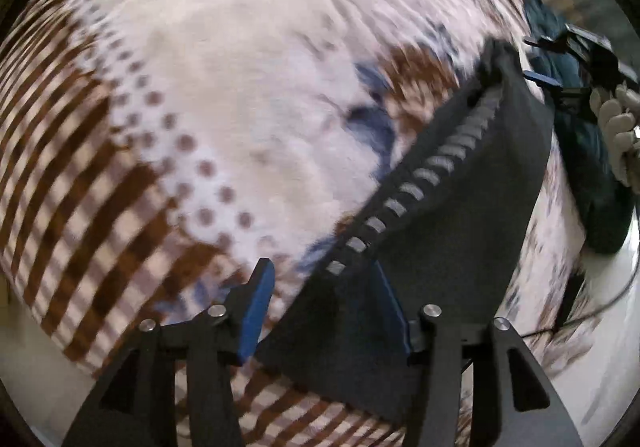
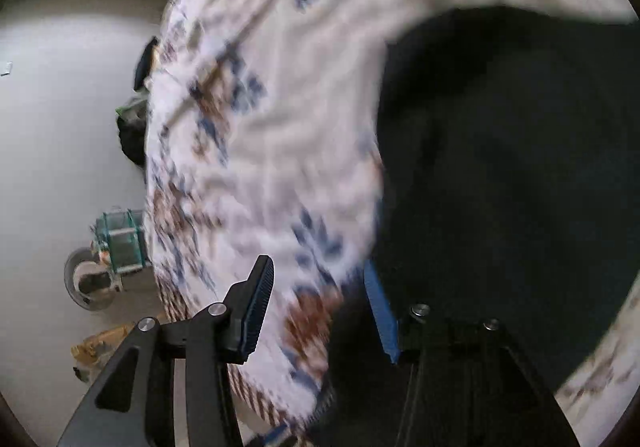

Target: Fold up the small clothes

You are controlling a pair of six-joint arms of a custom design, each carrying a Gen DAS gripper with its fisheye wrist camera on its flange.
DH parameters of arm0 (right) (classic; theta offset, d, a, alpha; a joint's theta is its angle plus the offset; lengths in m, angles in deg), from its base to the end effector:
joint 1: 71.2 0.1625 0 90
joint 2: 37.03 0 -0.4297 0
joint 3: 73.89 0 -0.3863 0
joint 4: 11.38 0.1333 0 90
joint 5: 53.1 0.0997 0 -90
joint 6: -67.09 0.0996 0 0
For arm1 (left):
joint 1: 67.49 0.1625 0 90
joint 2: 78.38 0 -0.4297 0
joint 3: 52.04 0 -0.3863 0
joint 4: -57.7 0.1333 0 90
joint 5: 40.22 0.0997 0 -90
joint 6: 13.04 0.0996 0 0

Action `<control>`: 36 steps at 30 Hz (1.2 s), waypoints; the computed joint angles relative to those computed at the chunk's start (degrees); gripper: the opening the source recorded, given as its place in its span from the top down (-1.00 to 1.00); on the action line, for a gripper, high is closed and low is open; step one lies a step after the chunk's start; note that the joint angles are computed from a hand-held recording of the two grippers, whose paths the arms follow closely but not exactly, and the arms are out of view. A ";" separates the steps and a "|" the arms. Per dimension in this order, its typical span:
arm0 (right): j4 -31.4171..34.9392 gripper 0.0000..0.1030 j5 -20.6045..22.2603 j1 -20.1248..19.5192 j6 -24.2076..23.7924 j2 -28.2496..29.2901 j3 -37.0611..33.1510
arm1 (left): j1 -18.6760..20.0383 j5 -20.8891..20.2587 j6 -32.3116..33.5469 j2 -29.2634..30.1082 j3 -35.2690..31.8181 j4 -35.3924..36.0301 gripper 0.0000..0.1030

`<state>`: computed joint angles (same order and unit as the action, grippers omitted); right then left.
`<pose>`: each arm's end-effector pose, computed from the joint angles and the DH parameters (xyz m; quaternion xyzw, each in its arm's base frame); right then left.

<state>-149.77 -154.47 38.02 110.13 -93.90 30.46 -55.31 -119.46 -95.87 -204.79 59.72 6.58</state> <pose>0.3039 -0.5265 0.1416 -0.2061 -0.9735 0.0580 0.0807 -0.1336 -0.1842 0.4759 -0.0229 0.9734 -0.0553 0.2214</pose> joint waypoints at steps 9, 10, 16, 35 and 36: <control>-15.01 0.00 15.07 -2.76 1.04 7.75 2.41 | 1.45 -1.95 1.51 0.13 3.77 -0.74 0.05; -16.21 0.00 15.62 -2.35 -0.28 7.98 1.38 | 1.30 -2.06 1.18 0.12 3.51 -0.27 0.05; 2.68 0.00 -14.48 1.40 -4.19 -1.43 -3.16 | -0.23 -2.81 1.52 0.45 2.76 0.20 0.05; 19.27 0.78 -32.64 -9.70 9.60 -16.01 5.73 | -0.01 -1.88 0.08 -1.43 7.25 -4.12 0.80; 23.07 0.70 -32.47 -9.22 10.28 -15.20 3.49 | 0.38 -1.72 -0.26 -1.26 7.32 -4.74 0.80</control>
